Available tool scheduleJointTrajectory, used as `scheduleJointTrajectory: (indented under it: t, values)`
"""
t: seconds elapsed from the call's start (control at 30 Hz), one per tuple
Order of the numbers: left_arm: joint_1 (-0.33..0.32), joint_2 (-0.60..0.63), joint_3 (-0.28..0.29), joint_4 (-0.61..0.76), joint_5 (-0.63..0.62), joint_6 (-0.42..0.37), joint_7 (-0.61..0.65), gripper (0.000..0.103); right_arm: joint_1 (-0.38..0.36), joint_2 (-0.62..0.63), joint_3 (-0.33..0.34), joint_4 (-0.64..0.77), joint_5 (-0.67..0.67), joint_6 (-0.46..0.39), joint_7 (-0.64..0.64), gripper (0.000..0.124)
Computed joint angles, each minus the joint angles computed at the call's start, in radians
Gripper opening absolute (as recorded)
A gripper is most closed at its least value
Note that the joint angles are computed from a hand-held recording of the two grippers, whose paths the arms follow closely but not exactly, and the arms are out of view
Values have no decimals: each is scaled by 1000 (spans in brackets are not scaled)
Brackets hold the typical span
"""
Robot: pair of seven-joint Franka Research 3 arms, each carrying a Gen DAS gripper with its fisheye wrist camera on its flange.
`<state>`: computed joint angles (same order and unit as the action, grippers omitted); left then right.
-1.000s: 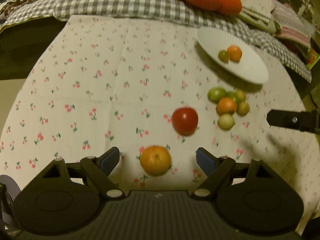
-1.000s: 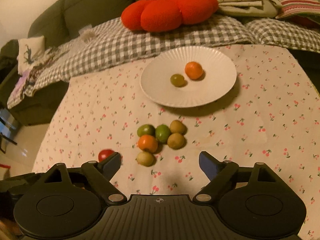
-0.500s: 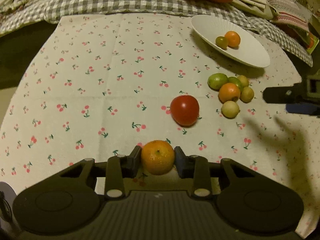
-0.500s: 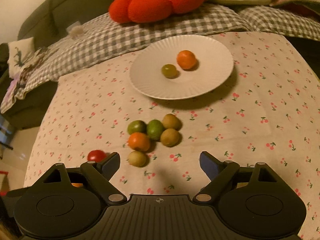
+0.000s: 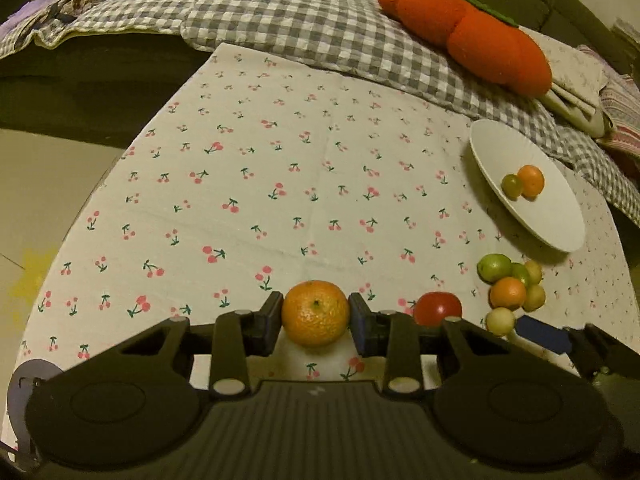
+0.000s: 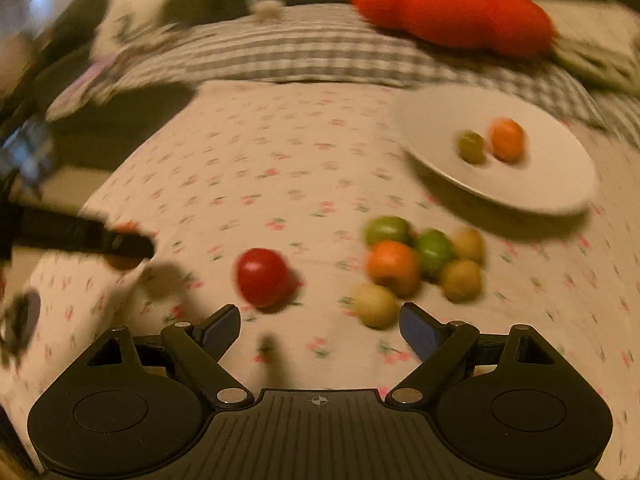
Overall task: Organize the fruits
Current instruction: 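Grasp the red tomato with the right tool while the left tool holds the mandarin, then carry the mandarin and tomato onto the white plate and open both tools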
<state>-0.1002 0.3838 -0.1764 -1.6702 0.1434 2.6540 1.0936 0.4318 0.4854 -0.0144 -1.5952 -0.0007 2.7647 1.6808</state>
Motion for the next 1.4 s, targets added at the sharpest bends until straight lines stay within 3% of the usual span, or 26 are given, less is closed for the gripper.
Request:
scheduleJointTrajectory:
  t: [0.33,0.43,0.47,0.5,0.53,0.6,0.87,1.4]
  values:
    - [5,11,3,13,-8,-6,-6,33,49,52,-45,32,-57,106,-9,86]
    - [6,13,3,15,-6,-1,-7,33,41,73,-29,48,-57,115,-58,80]
    - [6,14,3,16,-4,1,-5,33,34,80,-16,59,-48,102,-80,72]
    - [6,15,2,17,-3,2,-4,33,25,90,-4,75,-37,79,-101,54]
    - [5,16,2,19,-2,2,-3,33,32,102,-11,95,-38,47,-104,44]
    - [4,20,1,23,-1,2,-3,33,47,105,-29,92,-45,56,-90,34]
    - [-16,28,10,40,38,16,-10,33,5,68,5,74,29,66,-97,34]
    - [-97,96,44,166,183,17,-86,33,-35,3,-23,58,55,61,-35,34]
